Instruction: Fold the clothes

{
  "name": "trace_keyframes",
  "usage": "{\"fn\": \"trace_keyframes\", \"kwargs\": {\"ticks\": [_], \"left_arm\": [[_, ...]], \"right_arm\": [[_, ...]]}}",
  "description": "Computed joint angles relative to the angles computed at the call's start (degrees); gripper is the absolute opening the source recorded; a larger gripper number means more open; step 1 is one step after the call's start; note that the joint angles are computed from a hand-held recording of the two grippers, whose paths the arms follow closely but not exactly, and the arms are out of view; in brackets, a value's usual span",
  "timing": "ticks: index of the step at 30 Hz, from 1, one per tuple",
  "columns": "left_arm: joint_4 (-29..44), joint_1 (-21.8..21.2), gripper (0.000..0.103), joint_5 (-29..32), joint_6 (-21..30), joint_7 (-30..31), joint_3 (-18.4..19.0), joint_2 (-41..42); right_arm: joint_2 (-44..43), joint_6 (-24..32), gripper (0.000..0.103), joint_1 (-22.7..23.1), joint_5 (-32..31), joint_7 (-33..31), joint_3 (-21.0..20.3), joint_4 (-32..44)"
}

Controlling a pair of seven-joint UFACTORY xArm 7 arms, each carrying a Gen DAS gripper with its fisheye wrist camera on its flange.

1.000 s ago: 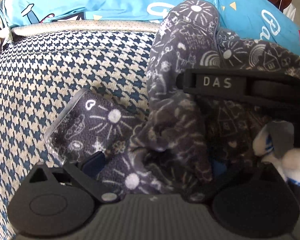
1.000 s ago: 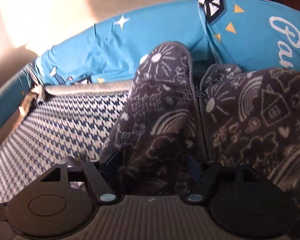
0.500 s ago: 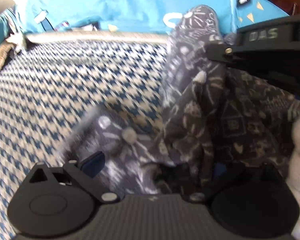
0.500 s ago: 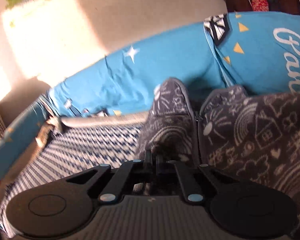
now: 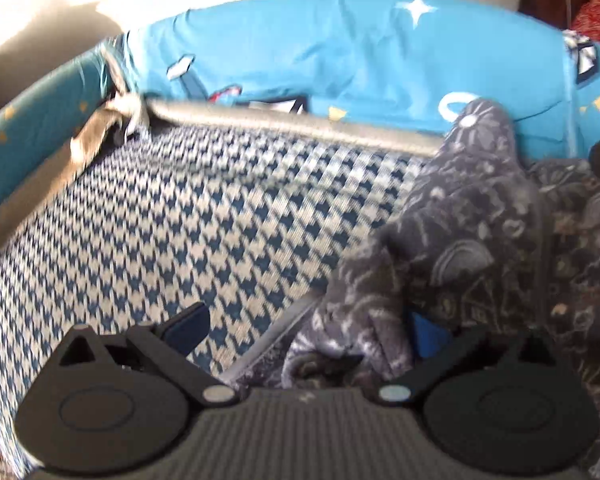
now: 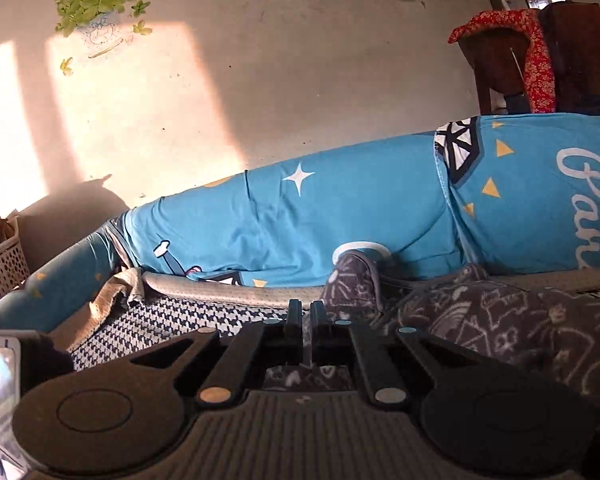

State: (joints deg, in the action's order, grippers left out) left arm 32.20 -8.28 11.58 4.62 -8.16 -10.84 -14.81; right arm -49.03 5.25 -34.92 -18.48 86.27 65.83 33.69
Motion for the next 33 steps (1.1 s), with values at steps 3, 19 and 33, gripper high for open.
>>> {"fn": "trace_keyframes", "kwargs": {"ticks": [3, 19, 33], "left_arm": [[-1.0, -8.7, 0.103, -7.4, -4.0, 6.4, 7.8, -1.0], [-4.2, -48.8, 0.103, -32.8, -3.9, 38.8, 36.2, -6.4], [-5.3, -46.3, 0.103, -40.3, -0.8, 47.7, 29.3, -4.7]], "right_arm": [[-1.2, 3.1, 0.011, 4.5, 0.0, -0.5, -3.7, -2.3], [-7.7, 27.1, 0.033, 28.8, -4.7, 0.1, -22.7, -12.3], [-13.0, 46.6, 0.056, 44.0, -6.4, 0.8, -34.4, -18.1]]}}
